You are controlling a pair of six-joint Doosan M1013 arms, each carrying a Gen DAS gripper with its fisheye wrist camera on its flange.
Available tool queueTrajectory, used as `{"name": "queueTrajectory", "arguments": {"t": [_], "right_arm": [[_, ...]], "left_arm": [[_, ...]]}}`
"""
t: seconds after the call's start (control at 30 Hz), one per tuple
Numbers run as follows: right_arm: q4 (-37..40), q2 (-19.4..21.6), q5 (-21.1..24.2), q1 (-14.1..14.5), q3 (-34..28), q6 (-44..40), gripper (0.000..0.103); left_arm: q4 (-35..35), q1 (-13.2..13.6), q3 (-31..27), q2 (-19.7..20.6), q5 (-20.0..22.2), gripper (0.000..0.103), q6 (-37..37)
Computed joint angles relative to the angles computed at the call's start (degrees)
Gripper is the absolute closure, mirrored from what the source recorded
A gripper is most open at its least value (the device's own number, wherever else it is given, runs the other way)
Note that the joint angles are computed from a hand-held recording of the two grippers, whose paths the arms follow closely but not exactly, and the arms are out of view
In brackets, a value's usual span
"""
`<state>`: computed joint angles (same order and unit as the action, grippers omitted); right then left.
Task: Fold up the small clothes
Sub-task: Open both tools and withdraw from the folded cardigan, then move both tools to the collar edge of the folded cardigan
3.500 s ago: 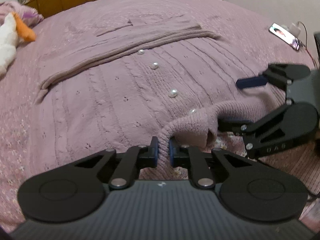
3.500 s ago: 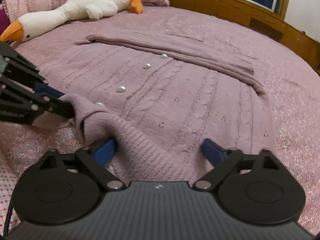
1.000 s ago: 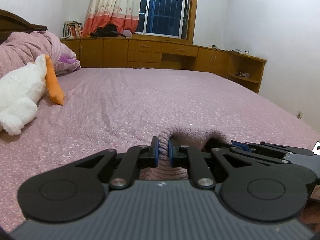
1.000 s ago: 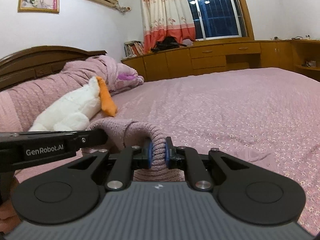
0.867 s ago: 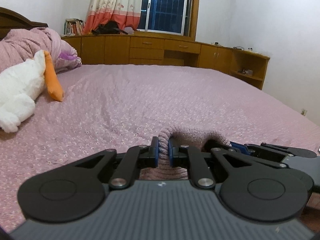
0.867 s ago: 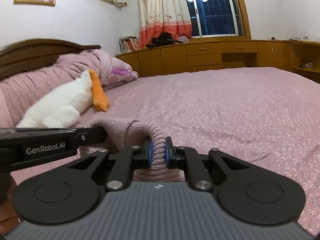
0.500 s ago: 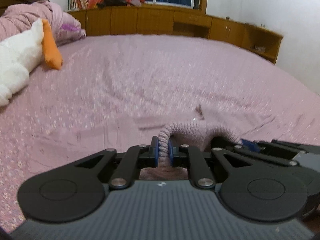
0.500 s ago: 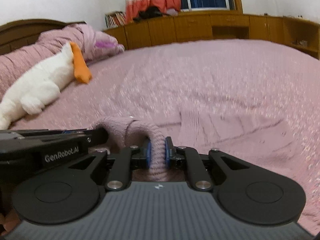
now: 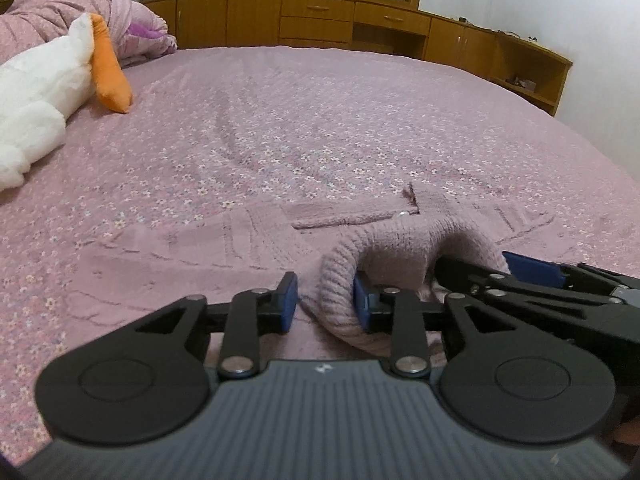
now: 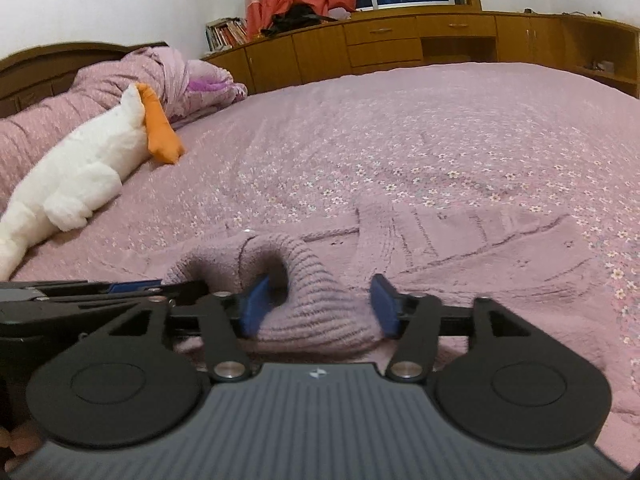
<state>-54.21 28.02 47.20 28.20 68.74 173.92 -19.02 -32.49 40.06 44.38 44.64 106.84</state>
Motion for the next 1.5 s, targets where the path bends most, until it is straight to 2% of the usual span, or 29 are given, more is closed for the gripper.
{"name": "queueTrajectory", "arguments": {"t": [0.17,0.33,0.53,0.93,1.5], "right_arm": [[-1.33,-1.81,0.73,0.96,2.18,2.55,0.024],[-3.7,-3.73,0.64,2.07,4.56,6.38,0.02],[-4.31,-5.31,0.03,3.3,5.93,7.25,0.018],[-7.44,-7.28,2.31,5.87,8.3,9.98,0.016],[-5.69,-9.15,3.97,7.51,12.18,10.28,0.015]], "left_arm": [[2.11,-0.04,2.23,-1.75,-1.14,0.06,-0.72],[2.43,0.11,4.86,-3.66,-2.76,0.06,0.5],[2.19,0.4,8.11,-6.0,-4.18,0.06,0.75],[1.41,0.7,14.04,-10.01,-5.86,0.06,2.24],[1.78,0.48,19.44,-12.86,-5.24,0.058,5.83]]}}
